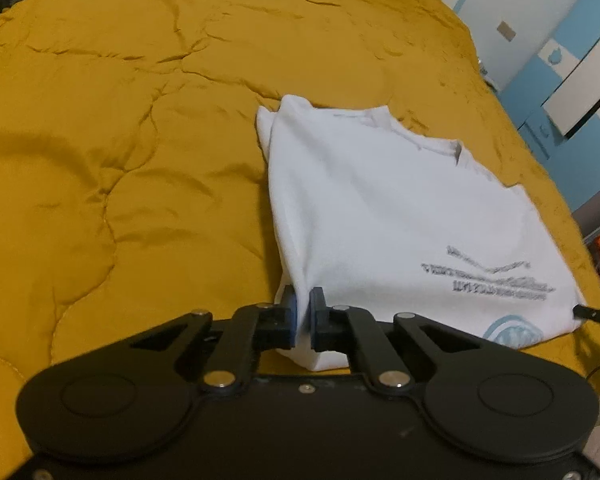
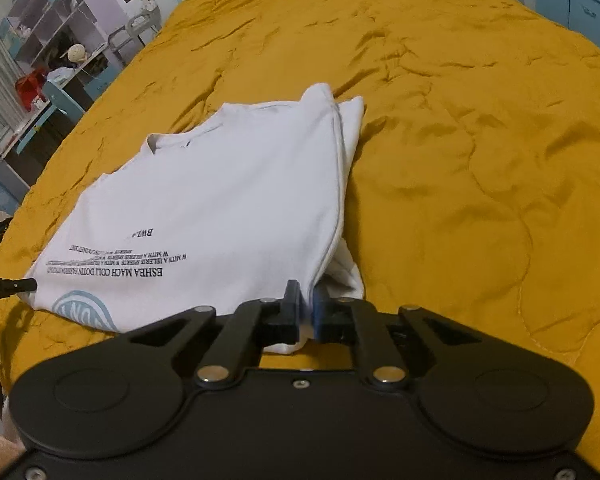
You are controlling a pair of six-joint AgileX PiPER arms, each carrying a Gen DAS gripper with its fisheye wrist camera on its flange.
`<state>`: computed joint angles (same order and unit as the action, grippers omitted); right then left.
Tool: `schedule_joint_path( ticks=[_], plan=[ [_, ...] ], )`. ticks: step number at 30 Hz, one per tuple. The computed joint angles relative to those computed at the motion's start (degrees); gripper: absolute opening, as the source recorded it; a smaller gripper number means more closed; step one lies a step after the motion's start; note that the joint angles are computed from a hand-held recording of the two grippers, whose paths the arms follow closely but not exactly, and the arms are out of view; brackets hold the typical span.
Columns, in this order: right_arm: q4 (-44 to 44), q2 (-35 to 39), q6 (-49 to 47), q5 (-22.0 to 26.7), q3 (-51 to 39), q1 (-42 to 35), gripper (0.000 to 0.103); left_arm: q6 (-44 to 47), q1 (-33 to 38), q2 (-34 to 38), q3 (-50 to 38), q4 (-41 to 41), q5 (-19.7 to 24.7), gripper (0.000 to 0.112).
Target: Fold small clothes
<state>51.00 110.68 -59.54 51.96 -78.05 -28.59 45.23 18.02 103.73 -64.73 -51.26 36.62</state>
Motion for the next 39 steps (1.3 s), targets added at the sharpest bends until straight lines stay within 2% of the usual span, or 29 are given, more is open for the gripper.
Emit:
schedule_joint_path(
  ticks=[2, 5, 6, 8, 11, 13, 16, 18, 19, 20, 24, 26, 28, 31, 34, 37, 39],
  plan=[
    [0.99, -0.06, 0.05, 2.49, -1.15, -1.44, 0.006, 0.75, 1.96, -0.67, -1.14, -1.00, 3.25, 0.002],
    [2.70, -0.80, -0.20, 8.00, -3.43, -5.02, 0.005, 1.28, 5.84, -1.36, -3.94, -1.59, 11.28, 0.002],
    [2.73, -0.62, 0.05, 10.15, -4.58, -5.97, 0.005, 0.36, 6.20, -1.28, -4.78, -0.07, 12.50, 0.002],
    [0.83, -0.63, -0.10, 10.66, -5.30, -5.91, 0.005, -3.51, 5.33, -0.25, -6.35, 5.60, 13.32, 0.001],
    [-3.57, 1.81, 1.49, 8.48, -5.41, -4.25, 0.005, -5.75, 3.65, 3.21, -5.80, 11.07, 10.79, 0.001],
    [-4.41, 3.92, 2.43, 7.34, -5.08, -3.98, 0.004, -3.53, 4.68, 5.58, -4.98, 8.09, 9.83, 0.003],
    [-2.47, 5.51, 1.82, 7.15, -4.46, -4.65, 0.004, -1.47, 6.13, 6.89, -5.33, 5.16, 10.88, 0.004],
    [-2.47, 4.53, 1.44, 7.01, -3.92, -4.74, 0.005, -0.30, 6.25, 5.40, -5.10, 5.35, 10.93, 0.008],
    [-2.40, 3.58, 1.38, 6.63, -3.43, -4.72, 0.012, -0.83, 6.11, 4.02, -4.89, 6.25, 10.55, 0.014],
    [-2.46, 2.21, 1.34, 6.28, -2.74, -4.70, 0.018, -1.40, 5.83, 2.55, -4.75, 7.07, 9.99, 0.014],
    [0.74, -3.85, -4.04, 2.46, 0.91, -3.00, 0.018, -0.03, 4.12, -3.67, -3.40, 6.54, 6.82, 0.016],
    [3.63, -4.42, -6.32, 3.48, 0.59, -1.29, 0.018, 1.92, 2.16, -5.13, -3.17, 3.40, 6.20, 0.025],
    [5.09, -3.62, -6.60, 5.07, -0.85, 1.45, 0.018, 4.51, -0.83, -5.12, -3.32, 0.20, 6.00, 0.026],
    [6.67, -1.12, -7.47, 6.36, -2.97, 5.98, 0.018, 8.33, -5.65, -2.78, -4.24, -3.48, 5.46, 0.035],
    [7.22, 2.19, -7.25, 7.74, -4.87, 9.41, 0.018, 8.44, -9.88, 1.71, -6.62, -4.33, 4.70, 0.035],
    [5.29, 4.98, -5.22, 5.44, -5.78, 11.57, 0.018, 3.79, -13.26, 6.11, -8.90, 1.79, -0.47, 0.036],
    [2.83, 6.03, -2.81, 0.75, -5.36, 12.14, 0.017, 0.67, -13.86, 8.21, -9.06, 6.43, -4.78, 0.039]
  ],
)
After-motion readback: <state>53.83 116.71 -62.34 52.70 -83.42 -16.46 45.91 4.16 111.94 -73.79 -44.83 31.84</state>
